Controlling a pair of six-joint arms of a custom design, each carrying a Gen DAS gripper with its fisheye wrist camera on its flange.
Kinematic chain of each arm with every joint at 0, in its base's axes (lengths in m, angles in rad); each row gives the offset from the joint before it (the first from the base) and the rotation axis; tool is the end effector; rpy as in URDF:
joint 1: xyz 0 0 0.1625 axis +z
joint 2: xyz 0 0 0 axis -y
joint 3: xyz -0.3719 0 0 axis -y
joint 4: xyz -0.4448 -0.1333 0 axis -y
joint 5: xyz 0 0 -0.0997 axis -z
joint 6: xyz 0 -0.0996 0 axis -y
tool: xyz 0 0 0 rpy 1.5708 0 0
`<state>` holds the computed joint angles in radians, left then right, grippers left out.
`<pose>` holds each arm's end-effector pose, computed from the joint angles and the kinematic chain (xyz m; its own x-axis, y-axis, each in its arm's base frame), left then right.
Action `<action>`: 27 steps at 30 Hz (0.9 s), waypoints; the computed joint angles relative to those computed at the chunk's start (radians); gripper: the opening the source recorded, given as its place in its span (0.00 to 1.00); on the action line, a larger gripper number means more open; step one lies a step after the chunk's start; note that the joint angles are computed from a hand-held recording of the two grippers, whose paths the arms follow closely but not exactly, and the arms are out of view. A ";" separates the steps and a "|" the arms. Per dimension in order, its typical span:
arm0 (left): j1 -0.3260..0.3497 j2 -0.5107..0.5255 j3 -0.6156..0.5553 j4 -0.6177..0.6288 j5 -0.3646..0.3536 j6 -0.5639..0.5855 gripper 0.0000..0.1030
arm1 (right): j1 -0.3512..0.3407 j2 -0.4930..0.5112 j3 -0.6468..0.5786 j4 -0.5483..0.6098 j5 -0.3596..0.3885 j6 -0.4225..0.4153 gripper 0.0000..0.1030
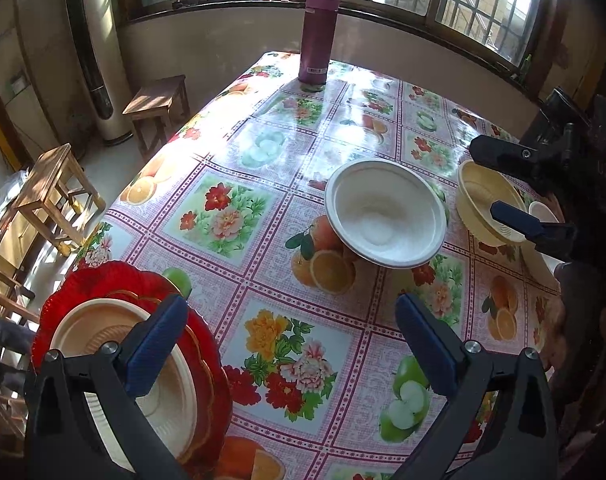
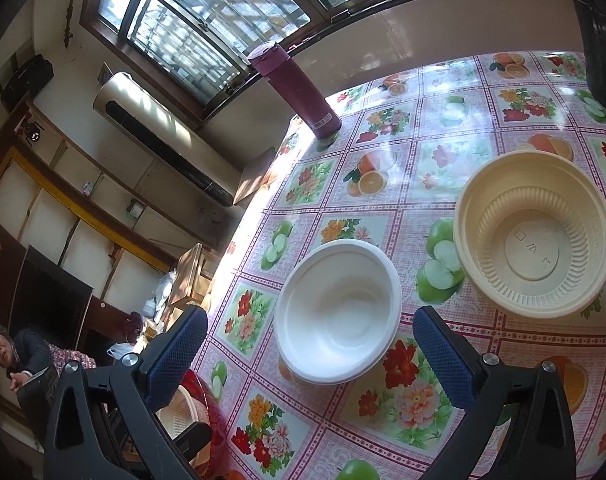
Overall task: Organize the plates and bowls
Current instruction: 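Lower both grippers down onto the rim of the small white bowl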
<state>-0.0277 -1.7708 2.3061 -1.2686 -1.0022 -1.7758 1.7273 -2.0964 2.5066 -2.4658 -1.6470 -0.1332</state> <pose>-0.3181 -0.1782 0.1698 -0.7412 -0.1511 -0.6540 0.2782 0.8176 -0.5041 0.1796 -0.3319 0.2654 -0.9634 -0.2354 0.1287 -0.2682 0.8502 -0.4530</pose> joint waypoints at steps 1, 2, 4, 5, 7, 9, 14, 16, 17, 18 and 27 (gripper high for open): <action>0.003 0.002 0.000 -0.001 -0.004 0.004 1.00 | -0.001 0.001 -0.001 0.002 0.002 0.001 1.00; 0.004 0.003 0.000 0.001 -0.007 0.003 1.00 | -0.001 0.001 -0.001 0.004 0.004 0.000 1.00; 0.005 0.001 0.000 0.008 -0.009 0.000 1.00 | -0.002 -0.001 0.001 0.002 0.002 -0.001 1.00; 0.004 0.000 -0.001 0.010 -0.009 -0.003 1.00 | -0.002 0.000 0.000 0.005 0.004 -0.002 1.00; 0.003 -0.006 -0.001 0.013 -0.008 -0.007 1.00 | 0.000 -0.001 -0.001 0.009 0.005 -0.003 1.00; 0.001 -0.006 -0.004 0.022 -0.005 -0.011 1.00 | 0.001 0.000 -0.002 0.008 0.006 -0.002 1.00; 0.004 -0.007 -0.006 0.031 -0.006 -0.010 1.00 | 0.005 0.010 -0.004 0.007 0.004 0.001 1.00; 0.009 -0.010 -0.005 0.028 -0.005 -0.006 1.00 | 0.007 0.016 -0.004 0.005 0.001 0.002 1.00; 0.012 -0.012 -0.005 0.025 -0.004 -0.003 1.00 | 0.009 0.020 -0.005 0.006 0.001 0.001 1.00; 0.017 -0.013 -0.005 0.024 -0.002 0.001 1.00 | 0.010 0.023 -0.005 0.009 0.002 -0.001 1.00; 0.093 -0.017 -0.037 0.075 0.068 0.025 1.00 | 0.007 0.067 -0.002 -0.002 0.009 -0.007 1.00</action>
<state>0.0649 -1.7876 2.2691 -1.1932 -0.9345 -1.7503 1.7344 -2.0295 2.5048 -2.4677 -1.6377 -0.1402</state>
